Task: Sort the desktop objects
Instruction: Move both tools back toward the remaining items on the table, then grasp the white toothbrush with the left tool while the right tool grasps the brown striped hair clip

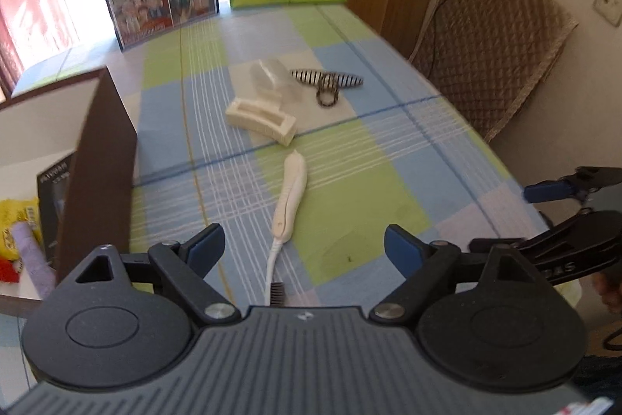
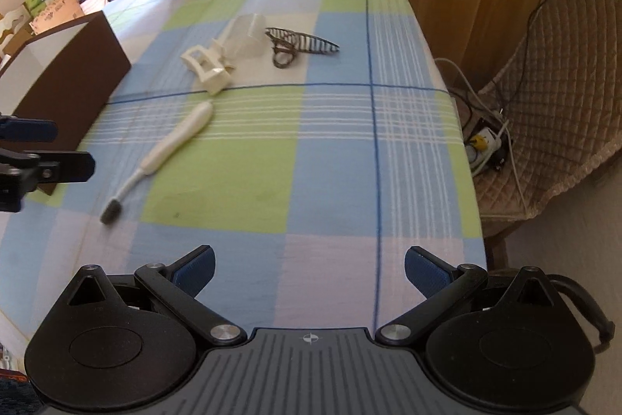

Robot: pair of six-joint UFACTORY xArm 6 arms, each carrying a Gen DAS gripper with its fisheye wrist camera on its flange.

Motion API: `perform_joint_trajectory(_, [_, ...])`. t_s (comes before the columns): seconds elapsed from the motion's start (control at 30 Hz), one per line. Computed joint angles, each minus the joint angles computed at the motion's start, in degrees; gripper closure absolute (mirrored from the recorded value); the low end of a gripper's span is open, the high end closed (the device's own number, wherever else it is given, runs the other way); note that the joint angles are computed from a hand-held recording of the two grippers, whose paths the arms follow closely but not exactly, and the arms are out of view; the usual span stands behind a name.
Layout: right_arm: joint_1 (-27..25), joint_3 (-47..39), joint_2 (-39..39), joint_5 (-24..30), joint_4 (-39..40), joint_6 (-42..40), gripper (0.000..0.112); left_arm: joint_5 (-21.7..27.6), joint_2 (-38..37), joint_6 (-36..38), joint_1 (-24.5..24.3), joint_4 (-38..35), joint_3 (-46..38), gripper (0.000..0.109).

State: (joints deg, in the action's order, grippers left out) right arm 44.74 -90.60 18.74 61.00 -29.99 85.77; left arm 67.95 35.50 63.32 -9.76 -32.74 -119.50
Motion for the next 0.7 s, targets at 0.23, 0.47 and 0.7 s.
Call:
perform_joint_trajectory(0.23, [-2.5,5.5,-2.2,-4.3,1.6,-1.0,0.011,-3.8,5.9,-2.3,-3.1,3.8,-3.6,0.035])
perform_joint_trajectory(0.47, [-5.5,8.3,-3.1,-7.5,0.6,-2.9,0.011,-2.7,15.9,-4.5,-5.8,5.9,-15.8,0.042])
perform_joint_trajectory(0.7, [-10.0,10.7,-2.9,-16.0,-3.5,-8.8,0.011,3.4,27.8,-8.7,-6.8,9.0,-34.0,0.064])
